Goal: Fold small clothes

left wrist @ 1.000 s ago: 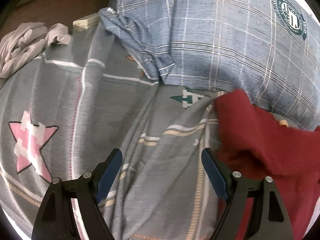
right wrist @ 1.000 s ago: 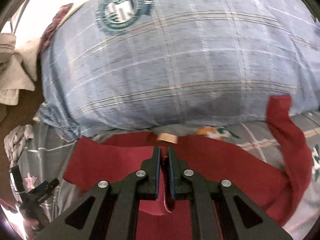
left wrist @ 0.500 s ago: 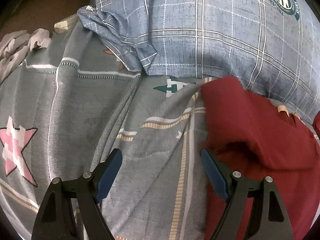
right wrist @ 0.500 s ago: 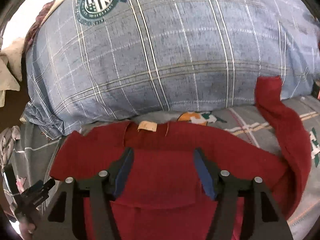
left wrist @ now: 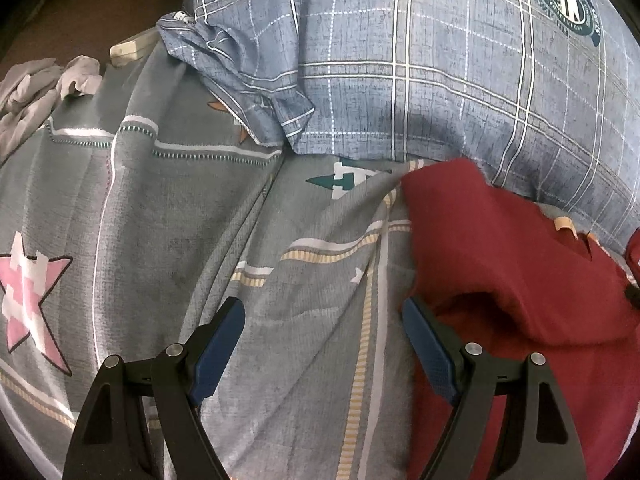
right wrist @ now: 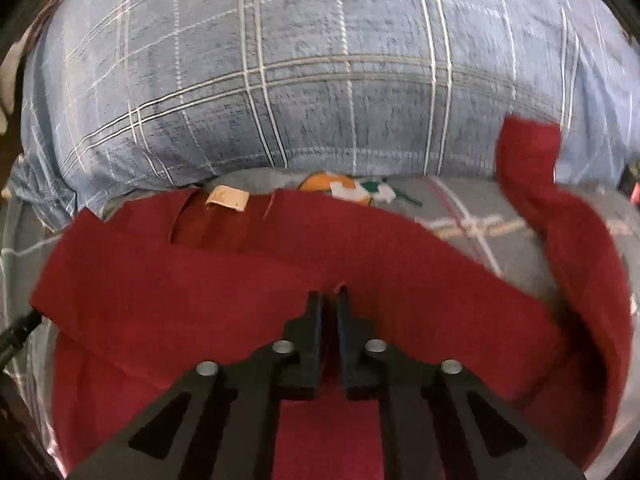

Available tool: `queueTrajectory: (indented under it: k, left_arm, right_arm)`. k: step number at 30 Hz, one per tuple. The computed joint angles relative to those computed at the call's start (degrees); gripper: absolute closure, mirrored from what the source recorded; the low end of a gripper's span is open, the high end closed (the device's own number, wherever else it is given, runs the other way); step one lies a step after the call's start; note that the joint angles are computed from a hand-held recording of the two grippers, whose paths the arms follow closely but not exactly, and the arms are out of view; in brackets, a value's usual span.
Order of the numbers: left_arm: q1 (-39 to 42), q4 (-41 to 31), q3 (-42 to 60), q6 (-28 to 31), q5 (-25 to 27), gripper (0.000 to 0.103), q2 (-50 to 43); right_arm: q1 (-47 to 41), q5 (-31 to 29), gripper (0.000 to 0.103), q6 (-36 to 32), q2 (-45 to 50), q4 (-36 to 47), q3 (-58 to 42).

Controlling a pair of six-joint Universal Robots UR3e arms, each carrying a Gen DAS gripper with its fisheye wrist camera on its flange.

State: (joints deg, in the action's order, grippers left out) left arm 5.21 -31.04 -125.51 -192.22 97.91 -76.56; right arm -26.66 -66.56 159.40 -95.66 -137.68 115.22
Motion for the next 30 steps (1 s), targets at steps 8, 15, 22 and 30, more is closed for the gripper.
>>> queueTrajectory:
  k: [8,15,22,30]
  left_arm:
    - [-1.00,1.09,0.33,0.09,0.10,0.022,-2.06]
    - [-2.20,2.71,1.04,-0.95,1.64,0.022,-5.15]
    - [0.41,1.07,1.51,-1.02,0.88,0.022,-4.86]
    - [4.82,1.30,0.05,-0.01,-3.09,0.022,-2.63]
  right_arm:
    - [-1.17,-3.38,0.096,3.46,1.79,-1.80,-4.22]
    - [-1.97,3.40,0.052,8.67,-7.00,-2.40,-0.13]
    - [21.34,12.55,0.057,9.80,14.80,-4.06,-14.24]
    - [38.13,-3.43,0.061,10.51,34.58,-6.54,-33.00]
